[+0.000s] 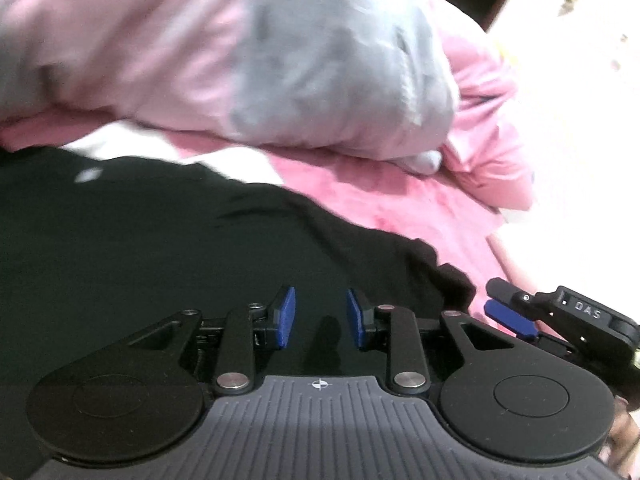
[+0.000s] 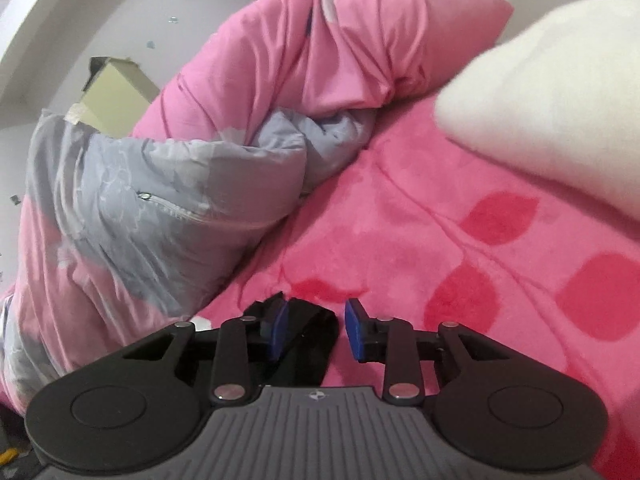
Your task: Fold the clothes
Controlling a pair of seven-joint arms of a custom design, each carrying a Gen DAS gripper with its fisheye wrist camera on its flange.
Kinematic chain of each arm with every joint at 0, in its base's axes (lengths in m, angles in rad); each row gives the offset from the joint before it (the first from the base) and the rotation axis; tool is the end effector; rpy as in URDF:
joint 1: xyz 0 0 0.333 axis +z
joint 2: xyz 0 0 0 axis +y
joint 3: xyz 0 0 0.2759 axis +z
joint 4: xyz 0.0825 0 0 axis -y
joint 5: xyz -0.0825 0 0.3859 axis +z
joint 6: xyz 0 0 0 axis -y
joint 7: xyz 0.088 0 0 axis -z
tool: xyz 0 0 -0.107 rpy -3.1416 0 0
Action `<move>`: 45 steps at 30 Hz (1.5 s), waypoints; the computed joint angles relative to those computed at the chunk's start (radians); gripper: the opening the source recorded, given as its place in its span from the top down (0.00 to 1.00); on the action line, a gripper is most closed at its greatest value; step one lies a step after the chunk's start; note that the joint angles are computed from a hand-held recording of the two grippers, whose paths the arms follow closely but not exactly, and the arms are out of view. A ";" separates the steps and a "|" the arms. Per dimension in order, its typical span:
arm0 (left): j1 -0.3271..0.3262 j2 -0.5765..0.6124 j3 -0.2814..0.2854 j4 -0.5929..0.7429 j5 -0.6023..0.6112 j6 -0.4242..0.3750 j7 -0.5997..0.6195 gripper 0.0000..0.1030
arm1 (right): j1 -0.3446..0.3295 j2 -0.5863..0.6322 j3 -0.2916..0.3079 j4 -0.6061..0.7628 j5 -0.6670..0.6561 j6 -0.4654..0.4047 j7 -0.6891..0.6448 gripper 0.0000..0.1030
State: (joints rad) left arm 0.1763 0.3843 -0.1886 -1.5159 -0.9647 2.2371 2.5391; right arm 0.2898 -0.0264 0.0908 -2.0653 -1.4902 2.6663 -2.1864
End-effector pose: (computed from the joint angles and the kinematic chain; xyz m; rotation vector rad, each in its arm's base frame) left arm 0.6936 -0.0149 0.4570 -1.4709 2.3526 -1.4433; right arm 0.5264 0.2423 0.4514 -0.6366 1.9684 -0.5824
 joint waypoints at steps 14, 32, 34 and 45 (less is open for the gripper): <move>0.020 0.056 -0.039 0.000 -0.141 0.017 0.041 0.73 | 0.066 0.021 0.014 0.037 0.058 -0.291 -0.150 1.00; 0.052 0.097 -0.054 0.033 -0.189 -0.042 0.037 0.73 | 0.177 0.246 -0.002 0.353 0.211 -0.371 -0.997 0.86; 0.055 0.100 -0.055 0.037 -0.191 -0.048 0.032 0.73 | 0.177 0.276 -0.017 0.394 0.300 -0.388 -1.101 0.98; 0.063 0.110 -0.058 0.048 -0.192 -0.065 0.017 0.73 | 0.109 0.220 -0.066 0.386 0.447 -0.423 -0.969 0.99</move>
